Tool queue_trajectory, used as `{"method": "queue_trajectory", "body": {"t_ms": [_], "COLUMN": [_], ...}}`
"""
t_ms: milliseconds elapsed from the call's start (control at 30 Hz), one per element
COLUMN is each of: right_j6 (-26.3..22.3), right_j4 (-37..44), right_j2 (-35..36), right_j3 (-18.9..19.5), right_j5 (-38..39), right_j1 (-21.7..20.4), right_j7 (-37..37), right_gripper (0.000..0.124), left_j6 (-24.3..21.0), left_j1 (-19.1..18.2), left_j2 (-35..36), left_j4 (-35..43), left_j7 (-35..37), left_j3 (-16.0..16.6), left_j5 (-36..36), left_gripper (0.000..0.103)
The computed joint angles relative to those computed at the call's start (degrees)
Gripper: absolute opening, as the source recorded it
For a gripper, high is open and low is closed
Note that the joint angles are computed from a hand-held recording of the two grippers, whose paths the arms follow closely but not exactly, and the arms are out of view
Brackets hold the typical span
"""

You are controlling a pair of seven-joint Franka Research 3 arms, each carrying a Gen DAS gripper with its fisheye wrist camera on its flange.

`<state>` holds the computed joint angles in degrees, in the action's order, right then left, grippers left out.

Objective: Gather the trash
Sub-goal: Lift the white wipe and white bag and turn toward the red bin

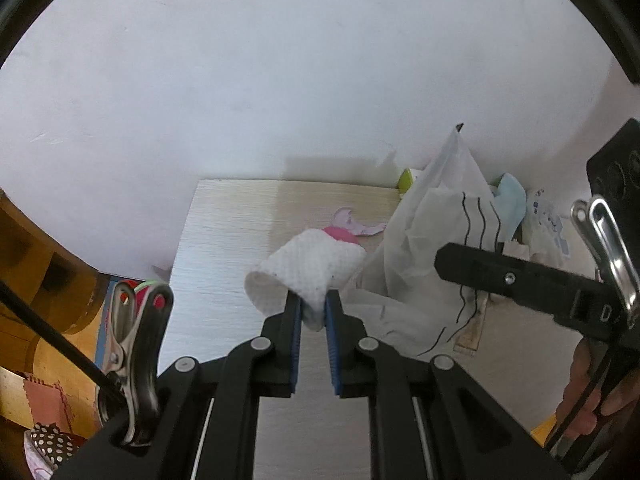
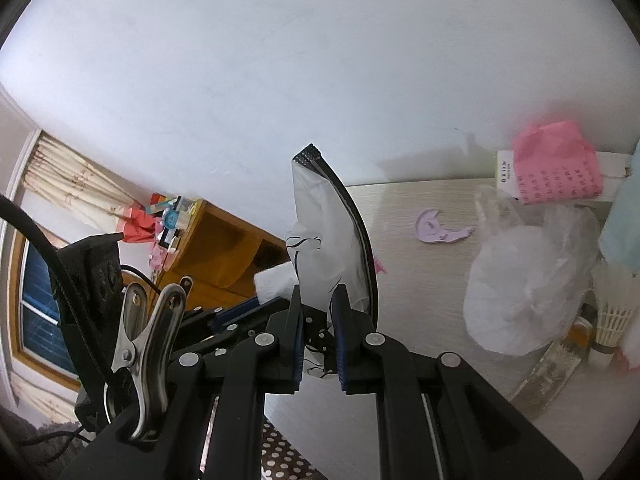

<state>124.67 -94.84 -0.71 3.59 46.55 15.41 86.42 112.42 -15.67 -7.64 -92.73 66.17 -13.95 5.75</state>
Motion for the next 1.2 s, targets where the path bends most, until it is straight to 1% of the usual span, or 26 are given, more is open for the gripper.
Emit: {"method": "queue_trajectory", "body": {"t_ms": [400, 533, 633, 767, 867, 967, 1067, 1100, 1167, 1200], "right_j6": [1.9, 1.7, 1.4, 1.4, 1.2, 1.0, 0.6, 0.4, 0.0, -0.1], "right_j4": [-1.3, -0.9, 0.0, 1.0, 1.3, 1.9, 2.4, 2.6, 3.1, 3.1], "right_j2": [-0.7, -0.4, 0.3, 1.1, 1.5, 1.9, 2.4, 2.6, 3.0, 3.1], "right_j3": [0.4, 0.5, 0.7, 1.0, 1.2, 1.4, 1.6, 1.7, 1.8, 1.8], "right_j5": [0.7, 0.8, 0.3, 0.2, 0.6, 0.4, 0.2, 0.1, -0.4, -0.3], "right_j1": [1.0, 1.2, 1.4, 1.6, 1.7, 1.9, 2.1, 2.1, 2.2, 2.2], "right_j7": [0.6, 1.0, 1.3, 1.6, 2.2, 2.5, 2.6, 2.7, 3.1, 3.1], "right_gripper": [0.014, 0.014, 0.014, 0.014, 0.014, 0.014, 0.014, 0.014, 0.014, 0.014], "left_j6": [1.0, 1.7, 2.2, 1.9, 1.8, 1.6, -1.0, -2.8, -7.8, -8.2], "left_j1": [0.5, 0.8, 0.7, 0.8, 1.1, 1.0, 0.7, 0.6, 0.1, 0.0], "left_j2": [-2.4, -3.3, -3.9, -3.9, -4.2, -4.7, -3.8, -3.3, -1.2, -1.2], "left_j4": [-2.1, -3.6, -3.8, -3.1, -3.5, -3.9, -3.2, -2.6, -1.1, -1.6], "left_j7": [-1.7, -2.9, -2.6, -1.9, -3.0, -1.8, 0.7, 1.2, 3.3, 3.8], "left_j3": [0.3, 0.6, 1.3, 0.6, 0.9, 1.5, 1.5, 1.2, 0.8, 0.7], "left_j5": [0.5, 0.0, -2.8, -0.6, -1.0, -2.7, -3.6, -3.3, -3.6, -4.1], "left_gripper": [0.012, 0.012, 0.012, 0.012, 0.012, 0.012, 0.012, 0.012, 0.012, 0.012]}}
